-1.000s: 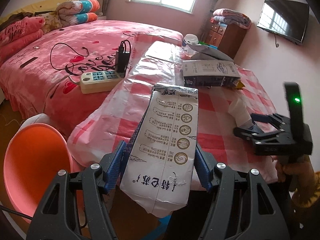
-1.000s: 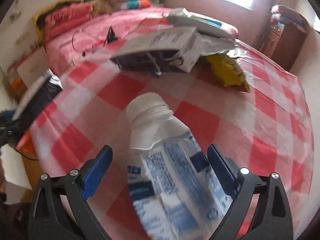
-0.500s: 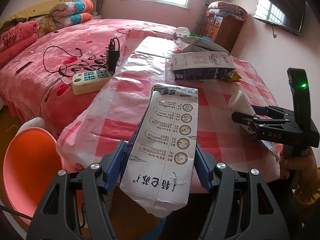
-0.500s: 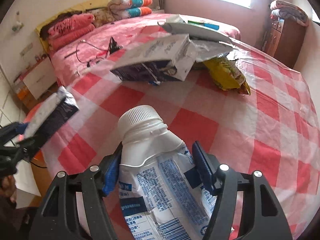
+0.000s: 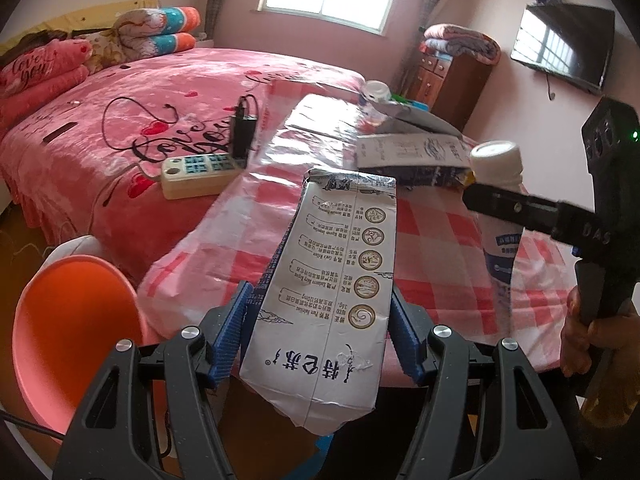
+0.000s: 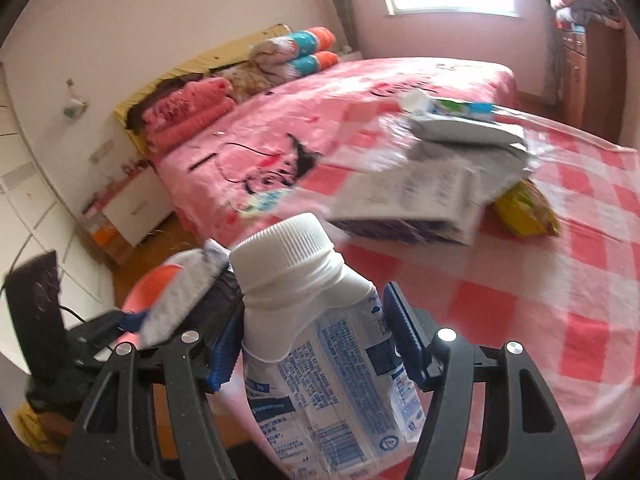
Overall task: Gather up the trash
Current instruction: 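Carry the carton and bottle in both grippers toward the orange wastebasket, then open both grippers over the orange wastebasket to drop carton and bottle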
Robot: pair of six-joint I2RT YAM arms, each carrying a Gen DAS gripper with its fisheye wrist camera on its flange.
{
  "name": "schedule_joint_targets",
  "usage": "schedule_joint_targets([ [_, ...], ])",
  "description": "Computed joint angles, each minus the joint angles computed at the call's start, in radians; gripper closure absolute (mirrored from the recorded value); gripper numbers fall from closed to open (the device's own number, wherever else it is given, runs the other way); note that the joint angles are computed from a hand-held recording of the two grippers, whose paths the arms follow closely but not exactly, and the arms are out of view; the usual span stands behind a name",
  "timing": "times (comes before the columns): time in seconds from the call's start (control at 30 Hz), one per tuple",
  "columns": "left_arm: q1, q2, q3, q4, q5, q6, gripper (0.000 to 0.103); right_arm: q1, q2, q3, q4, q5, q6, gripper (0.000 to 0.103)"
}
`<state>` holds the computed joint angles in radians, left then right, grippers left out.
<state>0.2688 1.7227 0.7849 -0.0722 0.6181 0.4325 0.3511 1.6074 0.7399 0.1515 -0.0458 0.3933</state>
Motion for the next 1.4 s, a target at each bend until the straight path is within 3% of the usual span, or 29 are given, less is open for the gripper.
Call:
schedule_joint_targets([
  [0.33,0.192,0.051,0.078,-0.036,0.032,0.022,0.037,0.155,0.242,0.380,-0.089,-0.107,0.001,0.038],
  [0.73,0.402,0.268,0.256,-0.001,-0.081,-0.049,0.037,0.298,0.667,0.982,-0.275,-0.208,-0.005,0.038],
  [0.77,0.408,0.286,0.269,0.009,-0.094,-0.063,0.036,0.299,0.695,1.018,-0.295,-0.228,-0.001,0.038],
  [0.83,0.413,0.319,0.291,0.029,-0.126,-0.089,0.021,0.305,0.779,1.111,-0.339,-0.248,0.028,0.028],
  [0.87,0.415,0.333,0.296,0.048,-0.152,-0.108,0.019,0.303,0.793,1.120,-0.348,-0.251,0.033,0.017],
  [0.9,0.417,0.346,0.303,0.058,-0.167,-0.121,0.019,0.304,0.815,1.137,-0.362,-0.252,0.041,0.015],
  [0.97,0.420,0.369,0.324,0.049,-0.186,-0.128,0.018,0.302,0.824,1.117,-0.360,-0.255,0.068,0.015],
  [1.1,0.428,0.367,0.311,0.087,-0.171,-0.139,0.018,0.286,0.746,0.946,-0.270,-0.223,0.094,0.014],
  [1.3,0.412,0.316,0.232,0.191,-0.067,-0.172,0.018,0.273,0.562,0.635,-0.053,-0.107,0.066,0.010],
  [1.4,0.378,0.277,0.197,0.200,-0.060,-0.165,0.018,0.258,0.487,0.501,0.037,-0.075,0.072,0.010],
])
